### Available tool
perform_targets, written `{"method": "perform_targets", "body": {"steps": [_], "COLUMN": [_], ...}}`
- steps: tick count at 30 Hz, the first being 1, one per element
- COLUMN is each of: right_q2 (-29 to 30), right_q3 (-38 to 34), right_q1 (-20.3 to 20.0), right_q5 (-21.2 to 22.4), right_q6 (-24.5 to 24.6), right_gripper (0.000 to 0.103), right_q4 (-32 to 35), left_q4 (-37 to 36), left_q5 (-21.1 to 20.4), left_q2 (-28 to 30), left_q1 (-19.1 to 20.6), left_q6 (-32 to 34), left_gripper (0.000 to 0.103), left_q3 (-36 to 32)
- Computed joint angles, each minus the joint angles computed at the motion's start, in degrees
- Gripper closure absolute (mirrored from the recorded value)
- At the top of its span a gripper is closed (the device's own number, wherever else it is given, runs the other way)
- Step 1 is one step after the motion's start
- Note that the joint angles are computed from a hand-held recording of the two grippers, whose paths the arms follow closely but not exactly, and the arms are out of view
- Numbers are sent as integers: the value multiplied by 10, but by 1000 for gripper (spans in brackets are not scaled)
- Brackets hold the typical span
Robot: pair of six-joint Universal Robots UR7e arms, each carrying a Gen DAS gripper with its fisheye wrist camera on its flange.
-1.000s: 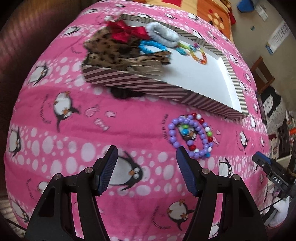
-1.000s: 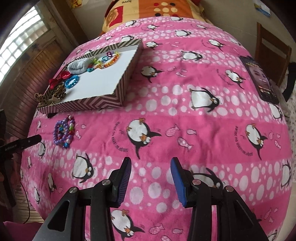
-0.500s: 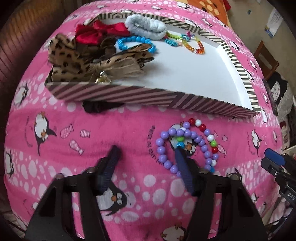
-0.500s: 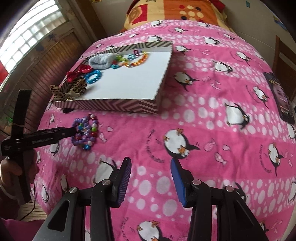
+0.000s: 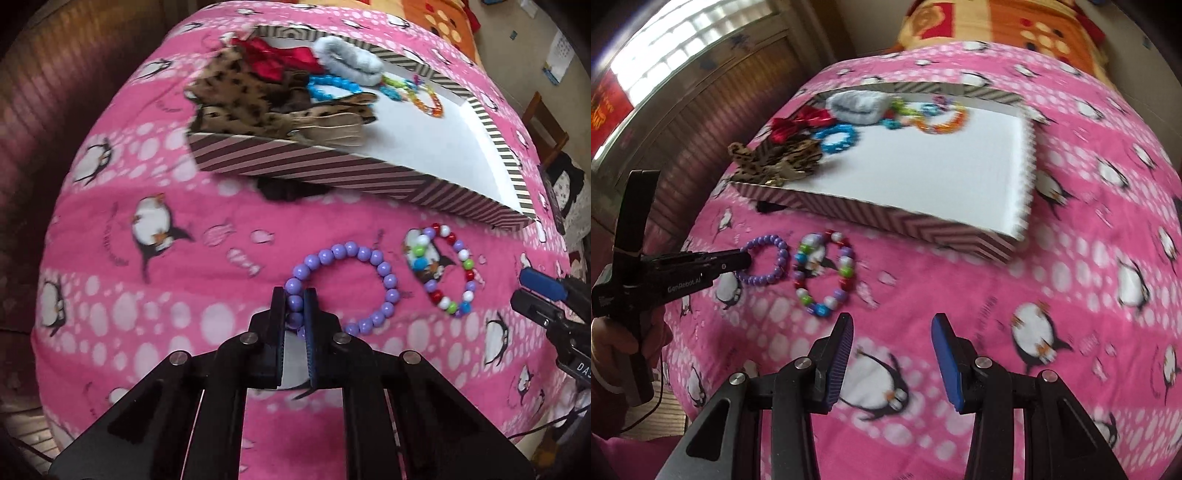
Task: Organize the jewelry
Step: 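Grasp the purple bead bracelet with the left gripper while the right grasps the multicolour bead bracelet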
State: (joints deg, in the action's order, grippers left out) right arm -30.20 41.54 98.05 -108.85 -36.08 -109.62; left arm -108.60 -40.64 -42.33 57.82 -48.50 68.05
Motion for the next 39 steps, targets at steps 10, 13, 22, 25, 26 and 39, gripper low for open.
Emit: {"method": "perform_targets", "body": {"steps": [10,13,22,25,26,39], "right_q2": [61,72,79,82,83,41], "right_q3": [-39,-42,-39,-52,-58,-19], "right_q1": [20,21,21,17,16,17], "right_q5": [-2,-12,-20,-11,-9,20], "right_q6": [-36,-45,-75,-69,-66,-75], "right_gripper": [61,61,84,92,94,94], "right_q4": [-6,-15,-50,-37,-31,-37], "left_q4": [10,18,19,22,21,-55], "left_q5": [7,6,-4,3,6,-11], "left_q2": [-8,-5,13,21,23,1], "left_q1": [-3,-1,3,3,2,2], "left_q6": [-26,-32,-23,-26,-24,2], "left_gripper": [95,95,67,65,65,95], "left_q3": [11,5,-18,-25,-26,14]}}
